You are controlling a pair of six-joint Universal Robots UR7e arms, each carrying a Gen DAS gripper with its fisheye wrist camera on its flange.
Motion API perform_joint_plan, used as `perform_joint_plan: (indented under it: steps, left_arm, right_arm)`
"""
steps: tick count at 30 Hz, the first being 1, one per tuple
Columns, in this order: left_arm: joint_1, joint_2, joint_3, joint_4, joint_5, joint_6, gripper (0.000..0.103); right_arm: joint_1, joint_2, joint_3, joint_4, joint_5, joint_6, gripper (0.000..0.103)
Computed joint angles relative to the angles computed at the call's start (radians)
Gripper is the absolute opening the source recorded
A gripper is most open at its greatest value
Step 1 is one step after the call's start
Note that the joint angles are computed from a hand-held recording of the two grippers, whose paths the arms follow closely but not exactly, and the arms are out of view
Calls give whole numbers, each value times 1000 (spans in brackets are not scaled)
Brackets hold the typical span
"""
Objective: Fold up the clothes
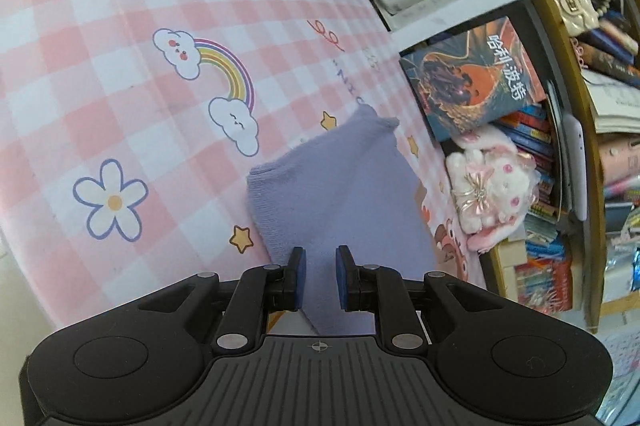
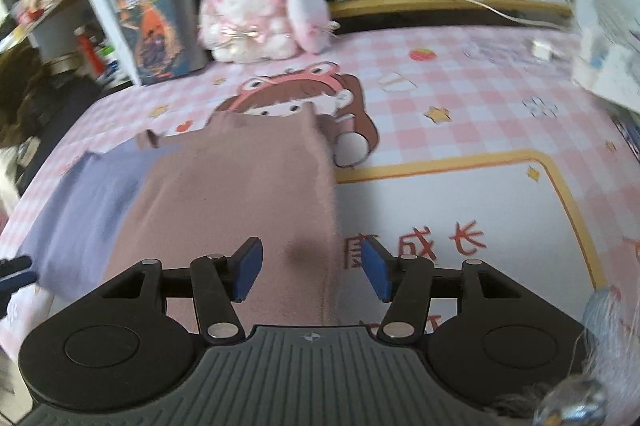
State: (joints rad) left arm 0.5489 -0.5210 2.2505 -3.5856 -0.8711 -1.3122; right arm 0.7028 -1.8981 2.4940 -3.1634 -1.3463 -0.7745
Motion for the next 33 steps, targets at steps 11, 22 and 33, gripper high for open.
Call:
perform_joint_plan:
  steps: [11,22,33]
  left_arm:
    - [32,-14,25,-33,-5,-63,41]
    - [99,59,-44,-162,-16,-62,34]
    - [93,3,-37,-156,78,169,7]
  right_arm:
    - [8,14,-3,14,-67,112,50]
    - [51,54,-29,40,-116,153,33]
    - [124,87,-34,94,-141,189,25]
